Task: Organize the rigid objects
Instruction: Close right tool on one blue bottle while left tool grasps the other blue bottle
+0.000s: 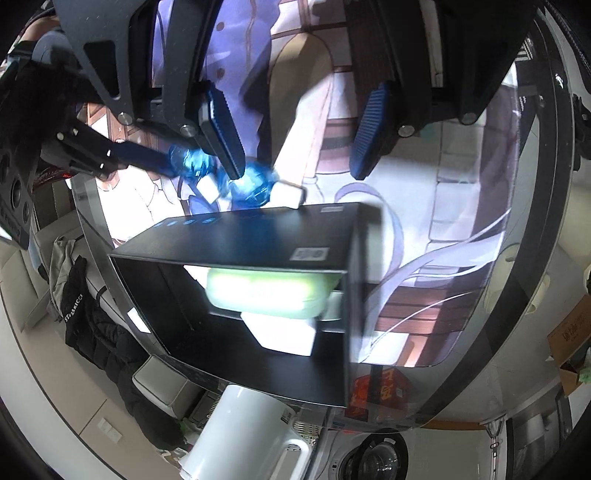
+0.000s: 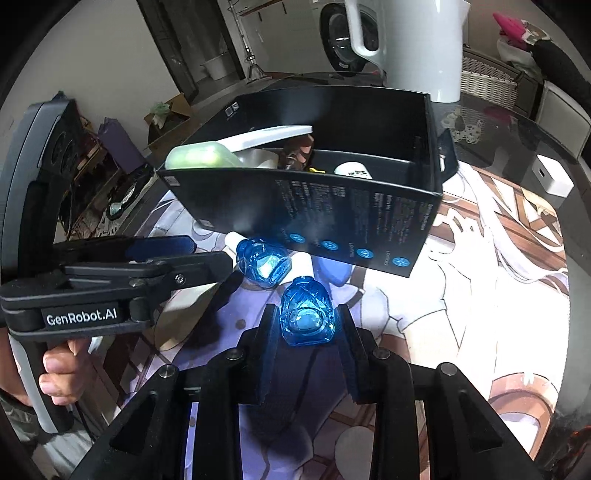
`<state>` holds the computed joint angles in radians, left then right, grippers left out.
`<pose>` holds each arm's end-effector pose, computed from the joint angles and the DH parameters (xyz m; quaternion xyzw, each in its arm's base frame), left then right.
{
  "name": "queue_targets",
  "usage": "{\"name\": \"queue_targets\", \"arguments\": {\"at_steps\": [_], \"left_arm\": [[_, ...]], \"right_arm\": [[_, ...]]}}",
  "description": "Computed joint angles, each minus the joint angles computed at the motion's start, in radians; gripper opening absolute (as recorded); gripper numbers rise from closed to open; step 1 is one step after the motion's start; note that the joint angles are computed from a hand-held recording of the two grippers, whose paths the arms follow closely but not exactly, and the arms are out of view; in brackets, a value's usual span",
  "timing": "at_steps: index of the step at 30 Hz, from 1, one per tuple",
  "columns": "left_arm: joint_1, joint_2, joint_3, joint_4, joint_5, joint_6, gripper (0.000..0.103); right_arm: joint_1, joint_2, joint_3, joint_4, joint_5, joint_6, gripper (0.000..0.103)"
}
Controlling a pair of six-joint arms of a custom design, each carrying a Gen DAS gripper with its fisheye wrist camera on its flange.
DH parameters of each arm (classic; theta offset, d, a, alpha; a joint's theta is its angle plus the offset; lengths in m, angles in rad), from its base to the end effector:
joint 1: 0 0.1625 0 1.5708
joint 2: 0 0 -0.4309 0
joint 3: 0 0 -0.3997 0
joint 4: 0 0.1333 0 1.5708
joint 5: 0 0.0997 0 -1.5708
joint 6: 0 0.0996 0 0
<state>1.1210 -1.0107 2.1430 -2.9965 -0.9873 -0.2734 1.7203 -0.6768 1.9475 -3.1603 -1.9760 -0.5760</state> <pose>-0.0558 -0.5484 0.1149 0.0416 0.9475 -0.2316 0.2166 0.1790 -0.5570 -0.0051 0.3133 -0.9155 0.1099 0.2271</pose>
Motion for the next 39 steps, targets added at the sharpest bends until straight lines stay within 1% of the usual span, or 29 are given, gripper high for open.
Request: {"name": "queue_targets", "arguments": {"at_steps": [5, 7, 10, 13, 15, 17, 18, 19, 21, 22, 24, 28, 30, 33, 35, 36, 37, 38, 39], "left_arm": [[0.003, -0.006, 0.007, -0.012, 0.019, -0.011, 0.061], [0.006, -0.001, 0.001, -0.017, 0.015, -0.014, 0.063], [-0.002, 0.017, -0.010, -0.019, 0.022, -0.010, 0.066], [-0.009, 0.028, -0.020, -0.009, 0.022, -0.006, 0.067], [-0.017, 0.035, -0.025, 0.004, 0.035, -0.003, 0.067], [-0.029, 0.043, -0.029, 0.022, 0.053, 0.005, 0.065], [-0.034, 0.045, -0.028, 0.026, 0.057, 0.009, 0.062], [-0.038, 0.046, -0.024, 0.024, 0.056, 0.015, 0.050], [-0.047, 0.048, -0.020, 0.035, 0.062, 0.027, 0.039], [-0.053, 0.048, -0.015, 0.041, 0.066, 0.032, 0.036], [-0.064, 0.045, -0.011, 0.063, 0.072, 0.042, 0.036], [-0.069, 0.025, 0.010, 0.082, 0.034, 0.054, 0.035], [-0.082, 0.023, 0.026, 0.080, 0.046, 0.077, 0.036], [-0.092, 0.007, 0.056, 0.073, 0.057, 0.088, 0.036], [-0.094, -0.002, 0.067, 0.071, 0.054, 0.092, 0.039], [-0.092, -0.006, 0.073, 0.065, 0.050, 0.095, 0.045], [-0.089, -0.010, 0.077, 0.059, 0.044, 0.096, 0.052], [-0.085, -0.013, 0.079, 0.051, 0.035, 0.098, 0.054], [-0.082, -0.013, 0.079, 0.046, 0.031, 0.099, 0.054]], "right_arm": [[0.018, 0.000, 0.013, 0.077, 0.035, -0.036, 0.031], [0.024, 0.001, 0.022, 0.071, 0.028, -0.044, 0.031], [0.023, 0.005, 0.025, 0.037, 0.004, -0.027, 0.031], [0.015, 0.001, 0.023, 0.018, -0.014, -0.006, 0.031], [0.010, -0.001, 0.023, 0.007, -0.022, -0.005, 0.031], [0.009, -0.002, 0.022, 0.004, -0.026, -0.004, 0.031], [0.009, -0.003, 0.022, 0.004, -0.029, -0.005, 0.031], [0.008, -0.007, 0.024, 0.004, -0.034, -0.009, 0.031], [0.016, -0.005, 0.026, -0.004, -0.049, -0.008, 0.031], [0.017, -0.004, 0.028, -0.004, -0.052, -0.008, 0.031], [0.012, -0.008, 0.027, 0.007, -0.055, -0.013, 0.031], [0.012, -0.007, 0.030, 0.008, -0.054, -0.016, 0.031], [0.000, -0.033, 0.051, 0.027, -0.032, -0.010, 0.031], [0.003, -0.039, 0.071, 0.015, -0.040, -0.016, 0.031], [0.005, -0.044, 0.084, 0.010, -0.049, -0.020, 0.031], [0.005, -0.044, 0.085, 0.009, -0.050, -0.015, 0.031], [0.006, -0.043, 0.087, 0.000, -0.055, -0.006, 0.034], [0.008, -0.038, 0.088, -0.017, -0.065, 0.003, 0.040], [0.008, -0.035, 0.088, -0.033, -0.070, 0.007, 0.044]]}}
